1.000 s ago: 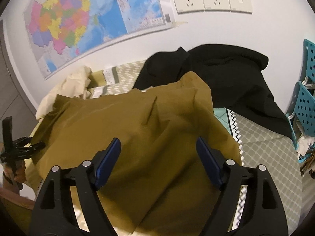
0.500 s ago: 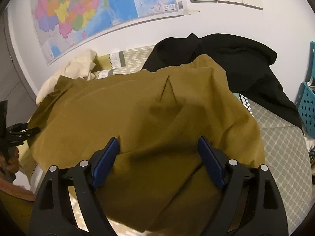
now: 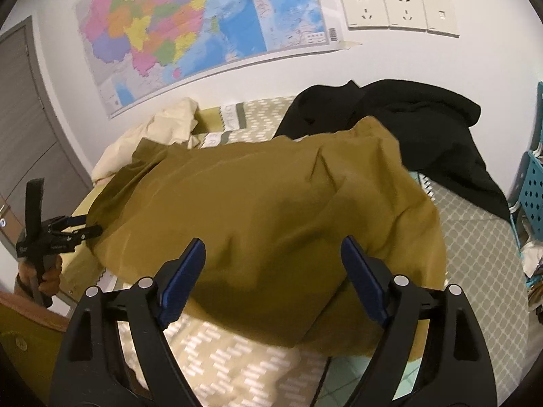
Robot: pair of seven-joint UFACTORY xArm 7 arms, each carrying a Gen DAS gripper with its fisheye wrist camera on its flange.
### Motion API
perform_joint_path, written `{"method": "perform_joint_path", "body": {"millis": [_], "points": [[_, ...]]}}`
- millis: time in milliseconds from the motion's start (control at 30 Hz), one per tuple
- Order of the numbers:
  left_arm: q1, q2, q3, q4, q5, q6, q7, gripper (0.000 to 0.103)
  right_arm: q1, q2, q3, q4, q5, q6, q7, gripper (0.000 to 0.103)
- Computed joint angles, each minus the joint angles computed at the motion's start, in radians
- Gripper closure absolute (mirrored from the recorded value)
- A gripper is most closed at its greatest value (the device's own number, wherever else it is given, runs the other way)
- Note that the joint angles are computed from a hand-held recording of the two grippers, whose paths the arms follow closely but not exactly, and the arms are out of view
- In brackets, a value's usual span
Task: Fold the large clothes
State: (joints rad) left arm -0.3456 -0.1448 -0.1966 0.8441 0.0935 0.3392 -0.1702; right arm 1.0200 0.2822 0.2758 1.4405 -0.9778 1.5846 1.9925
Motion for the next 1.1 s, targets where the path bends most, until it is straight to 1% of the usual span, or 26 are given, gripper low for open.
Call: {"method": "perform_joint_path", "body": {"millis": [100, 233, 333, 400, 533, 600, 633, 767, 833, 867, 933, 1100], "points": [[-0.003, -0.004, 0.0, -0.008, -0.004, -0.005, 0.006, 0.017, -0.011, 0.016, -0.001, -0.006, 0.015, -0.052, -0.01, 0.021], [-0.006, 0.005, 0.0, -0.015, -0.014, -0.013, 0.003, 0.017, -0.018, 0.043, -0.016, -0.013, 0.043, -0.072, -0.019, 0.018], [-0.009, 0.013, 0.005, -0.013, -0.032, -0.006, 0.005, 0.016, -0.008, 0.073, -0.027, 0.018, 0.046, -0.046, -0.037, 0.015], [-0.006, 0.009, 0.002, -0.015, -0.025, -0.006, -0.004, 0.016, 0.002, 0.088, -0.034, 0.042, 0.051, -0.03, -0.05, 0.014], [-0.003, -0.004, -0.004, -0.024, 0.0, -0.003, -0.02, 0.016, 0.019, 0.073, -0.038, 0.038, 0.035, -0.039, -0.024, 0.014], [-0.009, -0.015, 0.001, -0.032, -0.015, -0.004, -0.005, 0.016, 0.026, 0.064, -0.035, 0.034, 0.011, -0.061, -0.014, 0.016], [-0.011, -0.022, 0.003, -0.037, -0.021, -0.004, 0.002, 0.016, 0.031, 0.07, -0.034, 0.046, 0.004, -0.055, -0.018, 0.016], [-0.022, -0.043, 0.007, -0.055, -0.047, -0.007, 0.033, 0.016, 0.051, 0.104, -0.042, 0.106, -0.017, -0.042, -0.068, 0.016], [-0.038, -0.053, 0.021, -0.066, -0.093, -0.008, 0.075, 0.016, 0.051, 0.105, -0.048, 0.106, -0.025, -0.072, -0.078, 0.016], [-0.039, -0.059, 0.021, -0.072, -0.102, -0.007, 0.08, 0.016, 0.052, 0.111, -0.051, 0.114, -0.023, -0.075, -0.084, 0.016], [-0.044, -0.066, 0.026, -0.081, -0.126, -0.009, 0.1, 0.016, 0.046, 0.106, -0.055, 0.1, -0.023, -0.114, -0.085, 0.016], [-0.027, -0.062, 0.006, -0.08, -0.105, -0.008, 0.077, 0.016, 0.033, 0.096, -0.06, 0.065, 0.003, -0.152, -0.055, 0.016]]}}
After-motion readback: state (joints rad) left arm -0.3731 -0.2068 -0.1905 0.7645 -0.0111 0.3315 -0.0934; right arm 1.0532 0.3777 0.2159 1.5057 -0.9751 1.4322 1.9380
